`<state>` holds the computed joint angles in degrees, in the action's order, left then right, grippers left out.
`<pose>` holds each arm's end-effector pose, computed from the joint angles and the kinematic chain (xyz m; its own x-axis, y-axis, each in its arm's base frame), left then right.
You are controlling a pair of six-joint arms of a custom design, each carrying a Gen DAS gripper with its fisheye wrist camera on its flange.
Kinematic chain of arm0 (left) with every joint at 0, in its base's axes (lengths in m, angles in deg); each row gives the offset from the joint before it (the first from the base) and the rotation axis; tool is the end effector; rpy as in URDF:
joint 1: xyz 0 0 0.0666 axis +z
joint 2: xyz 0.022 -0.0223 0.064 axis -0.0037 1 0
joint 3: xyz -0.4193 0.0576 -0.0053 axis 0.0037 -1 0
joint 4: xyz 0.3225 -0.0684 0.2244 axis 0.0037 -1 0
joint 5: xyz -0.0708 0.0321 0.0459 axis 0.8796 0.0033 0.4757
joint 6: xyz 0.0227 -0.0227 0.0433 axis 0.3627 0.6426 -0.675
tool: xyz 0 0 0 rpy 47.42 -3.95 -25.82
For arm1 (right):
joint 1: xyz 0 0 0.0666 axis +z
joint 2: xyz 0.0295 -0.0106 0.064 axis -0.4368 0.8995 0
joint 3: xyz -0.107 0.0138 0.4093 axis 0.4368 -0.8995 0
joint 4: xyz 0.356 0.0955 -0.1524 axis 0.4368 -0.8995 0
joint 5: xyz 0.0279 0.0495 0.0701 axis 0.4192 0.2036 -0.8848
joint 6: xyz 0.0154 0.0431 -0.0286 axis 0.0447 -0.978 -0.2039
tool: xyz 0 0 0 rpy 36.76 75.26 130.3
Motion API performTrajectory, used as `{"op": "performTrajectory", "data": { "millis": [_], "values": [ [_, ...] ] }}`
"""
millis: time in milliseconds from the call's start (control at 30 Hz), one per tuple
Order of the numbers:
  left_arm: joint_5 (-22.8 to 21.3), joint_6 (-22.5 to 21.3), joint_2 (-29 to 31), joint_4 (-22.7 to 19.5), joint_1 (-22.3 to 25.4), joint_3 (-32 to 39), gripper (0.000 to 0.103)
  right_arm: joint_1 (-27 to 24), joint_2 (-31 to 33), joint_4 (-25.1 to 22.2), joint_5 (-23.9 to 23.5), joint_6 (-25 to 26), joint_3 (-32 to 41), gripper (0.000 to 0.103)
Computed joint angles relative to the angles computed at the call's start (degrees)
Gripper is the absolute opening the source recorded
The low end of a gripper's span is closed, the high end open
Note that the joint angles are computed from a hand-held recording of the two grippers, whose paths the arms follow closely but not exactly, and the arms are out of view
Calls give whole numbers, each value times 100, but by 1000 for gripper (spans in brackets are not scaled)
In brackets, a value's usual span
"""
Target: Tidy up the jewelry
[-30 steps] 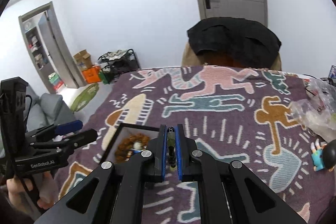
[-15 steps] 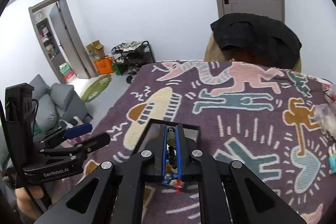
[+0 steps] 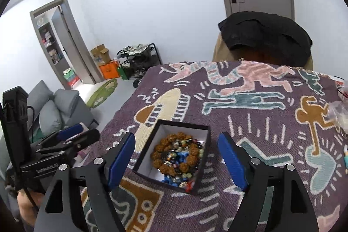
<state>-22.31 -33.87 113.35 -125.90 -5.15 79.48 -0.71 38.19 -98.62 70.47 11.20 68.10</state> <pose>0.6533 -0.0676 0.4528 -0.6632 0.0420 -0.7472 0.2972 0.9311 -0.2115 0.6139 0.2838 0.4846 -0.6814 0.1102 -0.7236 -0.0863 0.9696 0.2290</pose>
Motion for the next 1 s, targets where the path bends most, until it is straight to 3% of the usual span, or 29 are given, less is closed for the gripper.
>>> {"op": "performTrajectory", "data": {
  "millis": [667, 1000],
  "values": [
    [46, -395, -815, 501, -350, -743, 102, -213, -1274, 712, 96, -254, -1671, 84],
    [1, -372, -1315, 945, -507, -1291, 103, -197, -2002, 1092, 623, -490, -2558, 94]
  ]
}}
